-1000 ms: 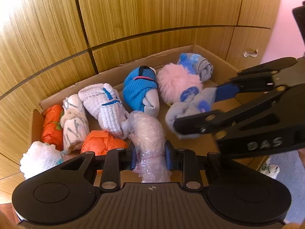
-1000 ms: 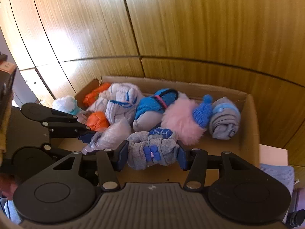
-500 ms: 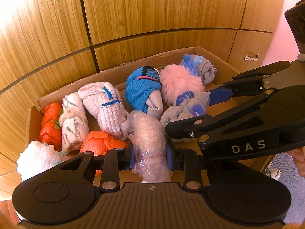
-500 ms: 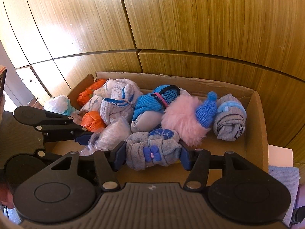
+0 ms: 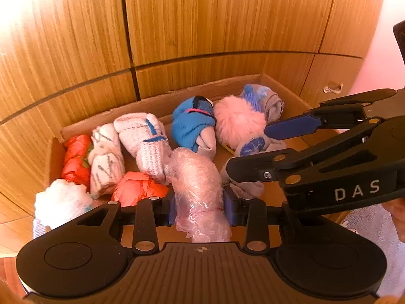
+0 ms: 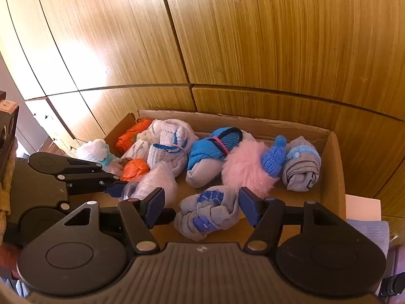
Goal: Organize objects
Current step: 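Carry both bundles into the box and lower them beside the orange bundle, then open both tools to release the bundles and lift back to the table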
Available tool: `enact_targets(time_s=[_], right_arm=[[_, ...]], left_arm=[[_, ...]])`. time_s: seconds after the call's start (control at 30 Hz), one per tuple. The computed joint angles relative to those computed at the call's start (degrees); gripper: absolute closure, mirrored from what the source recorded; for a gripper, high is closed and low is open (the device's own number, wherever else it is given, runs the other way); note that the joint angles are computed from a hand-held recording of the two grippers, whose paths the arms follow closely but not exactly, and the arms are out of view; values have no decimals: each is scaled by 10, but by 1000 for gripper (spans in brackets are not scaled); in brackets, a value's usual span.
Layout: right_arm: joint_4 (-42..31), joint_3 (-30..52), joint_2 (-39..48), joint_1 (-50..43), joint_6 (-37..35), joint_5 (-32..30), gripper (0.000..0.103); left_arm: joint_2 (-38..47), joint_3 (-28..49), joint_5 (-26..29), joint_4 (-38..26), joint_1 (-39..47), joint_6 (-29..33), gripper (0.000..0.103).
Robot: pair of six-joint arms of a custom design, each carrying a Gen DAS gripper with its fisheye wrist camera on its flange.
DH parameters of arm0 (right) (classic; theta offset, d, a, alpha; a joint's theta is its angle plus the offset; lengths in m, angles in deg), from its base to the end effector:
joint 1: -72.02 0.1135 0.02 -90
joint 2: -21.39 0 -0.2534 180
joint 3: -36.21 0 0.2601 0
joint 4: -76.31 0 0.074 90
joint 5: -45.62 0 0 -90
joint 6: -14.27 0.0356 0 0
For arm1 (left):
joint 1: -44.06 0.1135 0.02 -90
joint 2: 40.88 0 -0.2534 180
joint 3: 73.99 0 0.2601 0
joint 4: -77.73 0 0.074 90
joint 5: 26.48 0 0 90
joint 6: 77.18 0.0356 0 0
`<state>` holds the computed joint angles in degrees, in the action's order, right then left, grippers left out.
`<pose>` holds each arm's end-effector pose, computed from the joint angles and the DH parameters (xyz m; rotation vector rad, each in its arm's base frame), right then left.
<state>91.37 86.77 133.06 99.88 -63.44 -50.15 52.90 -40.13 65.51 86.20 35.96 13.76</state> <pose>0.2770 0.1504 0.0425 -0.3760 2.3876 0.4491 0.2328 -0.0344 0.0556 0.2096 2.4616 -0.0968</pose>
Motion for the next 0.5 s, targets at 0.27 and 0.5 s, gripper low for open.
enact_targets(time_s=[0.27,0.5], right_arm=[[11,-46,-53,11,7,12,42],[26,-108,-121,25,16,25,42]], left_arm=[[-94,-31,-8,-50,-10,-7,59],[-196,-72,-7,-97,-3,-8,58]])
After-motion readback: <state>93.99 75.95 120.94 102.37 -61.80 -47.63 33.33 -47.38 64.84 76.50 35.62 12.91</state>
